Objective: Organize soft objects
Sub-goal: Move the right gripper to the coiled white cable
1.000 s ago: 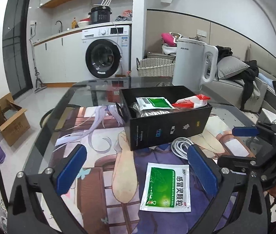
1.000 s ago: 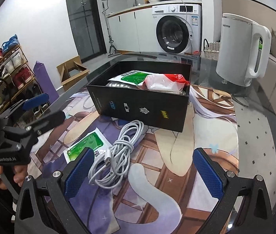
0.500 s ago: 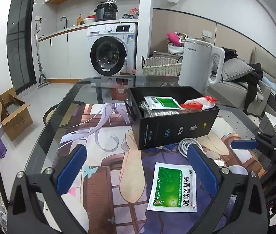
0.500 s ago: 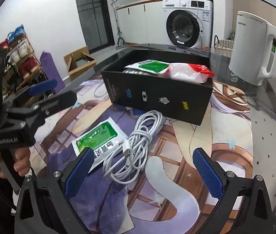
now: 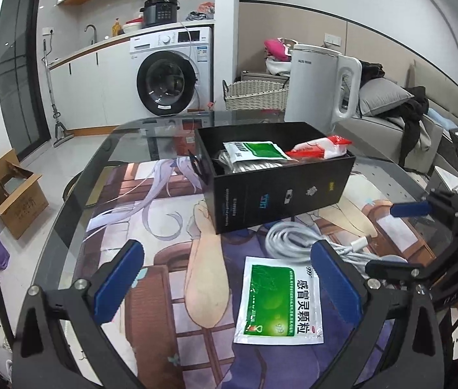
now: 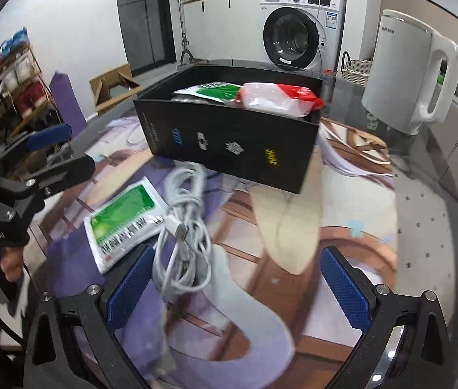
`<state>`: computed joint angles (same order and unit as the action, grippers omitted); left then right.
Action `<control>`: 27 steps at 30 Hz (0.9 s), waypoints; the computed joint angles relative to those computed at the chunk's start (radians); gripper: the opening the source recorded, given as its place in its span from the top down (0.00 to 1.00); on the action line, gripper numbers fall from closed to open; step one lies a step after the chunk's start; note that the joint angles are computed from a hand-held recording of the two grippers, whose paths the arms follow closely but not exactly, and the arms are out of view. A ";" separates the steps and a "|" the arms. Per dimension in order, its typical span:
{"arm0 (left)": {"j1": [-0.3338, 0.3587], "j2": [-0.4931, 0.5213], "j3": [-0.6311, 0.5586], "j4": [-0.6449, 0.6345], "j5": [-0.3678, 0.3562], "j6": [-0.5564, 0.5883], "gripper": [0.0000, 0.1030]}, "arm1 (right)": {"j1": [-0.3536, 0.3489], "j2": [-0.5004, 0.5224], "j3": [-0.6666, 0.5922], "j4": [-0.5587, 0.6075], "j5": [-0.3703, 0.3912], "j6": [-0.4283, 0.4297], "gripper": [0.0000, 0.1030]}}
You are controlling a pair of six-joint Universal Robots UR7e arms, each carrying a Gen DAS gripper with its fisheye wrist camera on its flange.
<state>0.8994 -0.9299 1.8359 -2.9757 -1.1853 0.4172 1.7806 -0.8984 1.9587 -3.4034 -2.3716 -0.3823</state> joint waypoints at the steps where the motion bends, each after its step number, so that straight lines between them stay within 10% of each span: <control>1: -0.001 0.001 0.002 0.001 0.001 0.007 0.00 | 0.000 -0.005 0.003 0.000 -0.004 -0.007 0.01; 27: 0.023 0.005 -0.016 0.082 -0.037 0.020 0.00 | -0.037 0.064 -0.115 0.088 0.063 -0.069 0.01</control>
